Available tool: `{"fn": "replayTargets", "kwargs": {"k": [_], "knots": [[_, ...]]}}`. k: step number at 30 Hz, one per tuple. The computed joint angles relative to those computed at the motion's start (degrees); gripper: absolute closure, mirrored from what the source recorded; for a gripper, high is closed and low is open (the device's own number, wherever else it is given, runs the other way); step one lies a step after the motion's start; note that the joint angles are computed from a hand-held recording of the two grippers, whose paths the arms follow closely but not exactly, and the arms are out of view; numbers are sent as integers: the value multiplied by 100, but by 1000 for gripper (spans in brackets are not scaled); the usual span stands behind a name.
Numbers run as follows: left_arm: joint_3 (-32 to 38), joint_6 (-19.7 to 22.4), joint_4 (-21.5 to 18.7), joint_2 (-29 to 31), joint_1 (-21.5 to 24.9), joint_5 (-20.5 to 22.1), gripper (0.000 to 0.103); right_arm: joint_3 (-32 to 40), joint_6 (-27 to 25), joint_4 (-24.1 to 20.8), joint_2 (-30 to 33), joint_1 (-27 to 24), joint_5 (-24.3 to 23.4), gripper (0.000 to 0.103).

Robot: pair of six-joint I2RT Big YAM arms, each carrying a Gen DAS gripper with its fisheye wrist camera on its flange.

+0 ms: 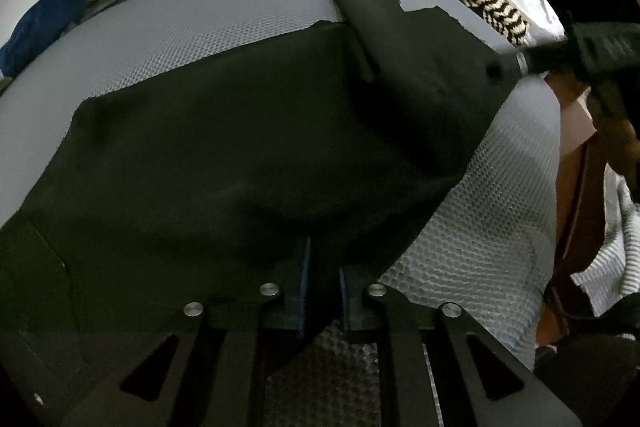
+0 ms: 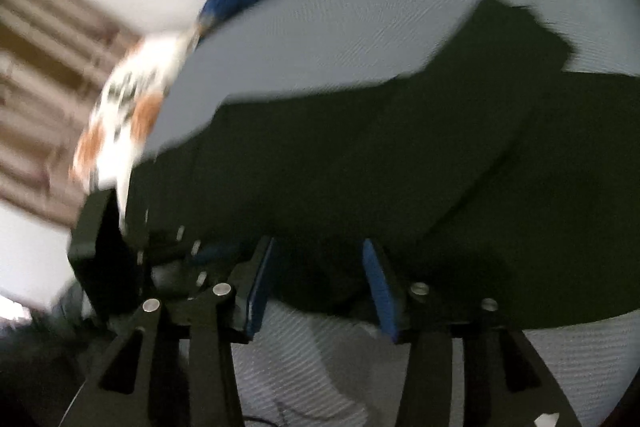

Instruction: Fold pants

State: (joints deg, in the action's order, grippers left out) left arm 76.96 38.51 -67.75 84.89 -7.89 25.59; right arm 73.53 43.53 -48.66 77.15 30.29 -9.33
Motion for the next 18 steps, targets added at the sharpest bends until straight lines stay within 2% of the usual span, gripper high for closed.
{"fn": "replayTargets", "kwargs": {"k": [4,8,13,18], "knots": [[44,-151,-77,56,73,165,91,-637,630,643,-415,-627,218,59],[44,-238,-90,67,88,213,91,-912,994,1106,-419,-1240,247,59],[78,-344,-168,99,121,276,91,-787,1024,1212,-131,-1778,224,60],[73,-400,-192,82,120,251,91,-598,1092,1132,157,-2051,253,60]]}}
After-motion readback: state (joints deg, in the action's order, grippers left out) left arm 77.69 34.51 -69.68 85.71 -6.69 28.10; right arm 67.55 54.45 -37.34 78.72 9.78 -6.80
